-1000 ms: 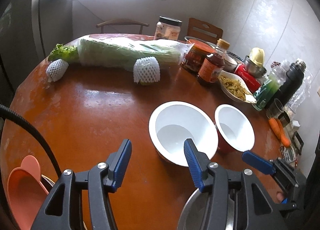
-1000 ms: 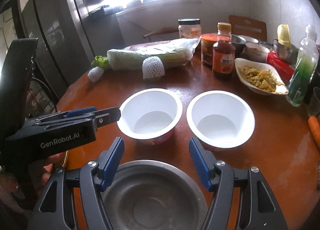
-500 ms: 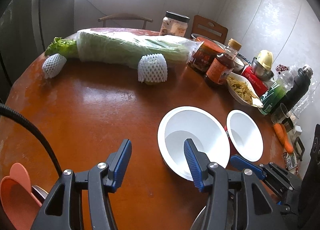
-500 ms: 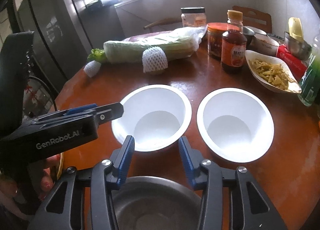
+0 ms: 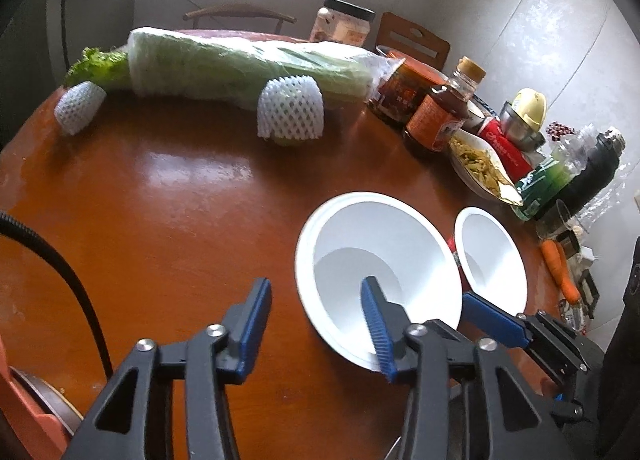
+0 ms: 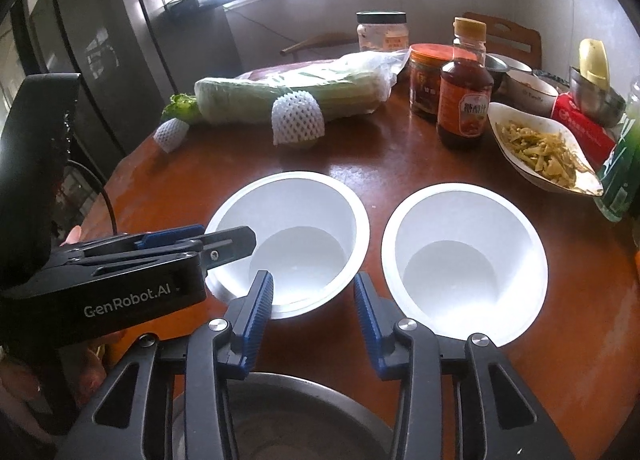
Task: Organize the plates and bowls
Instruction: 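Move the right tool to the large white bowl and close on its rim, then lift the white bowl with the right tool over the steel bowl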
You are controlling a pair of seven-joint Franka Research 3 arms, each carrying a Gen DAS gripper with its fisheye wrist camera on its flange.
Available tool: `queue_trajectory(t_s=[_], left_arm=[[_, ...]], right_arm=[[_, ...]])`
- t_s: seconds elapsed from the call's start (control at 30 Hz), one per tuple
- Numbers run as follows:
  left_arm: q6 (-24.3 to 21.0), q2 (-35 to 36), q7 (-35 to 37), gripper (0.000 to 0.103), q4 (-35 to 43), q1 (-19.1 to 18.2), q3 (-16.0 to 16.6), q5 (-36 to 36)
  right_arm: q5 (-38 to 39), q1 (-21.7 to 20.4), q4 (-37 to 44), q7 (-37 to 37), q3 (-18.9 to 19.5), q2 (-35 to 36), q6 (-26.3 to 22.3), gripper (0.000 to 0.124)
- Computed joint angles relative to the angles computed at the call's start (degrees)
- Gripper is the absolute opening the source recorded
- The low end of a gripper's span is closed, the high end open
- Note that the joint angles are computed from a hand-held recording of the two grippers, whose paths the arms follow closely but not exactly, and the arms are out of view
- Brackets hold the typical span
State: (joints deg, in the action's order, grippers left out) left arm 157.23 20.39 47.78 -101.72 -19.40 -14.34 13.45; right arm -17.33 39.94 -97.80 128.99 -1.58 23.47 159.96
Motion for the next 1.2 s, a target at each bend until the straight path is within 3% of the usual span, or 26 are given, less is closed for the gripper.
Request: queue_trajectory(t_s=[0.13,0.57,1.2], left_arm=[[0.53,0.29,2.13,0.039,0.12,0.59,-1.11,-1.62],[0.96,-1.24,1.56,0.039,-1.10,-0.32,-0.28,-0.13],[3.03,-6.81,-3.24,0.039,-6.01,-1.79,0.78,5.69]], right_arm=[[0.48,-0.28,-0.34,-0.98,0.40,-0.08,0.74,0.040],[-1.25,0.93,-1.18,-0.11,-0.63,-0.86,1.16,0.039],[-11.32,2.33,-5.27,7.91,-1.41,-5.47,3.07,0.039]])
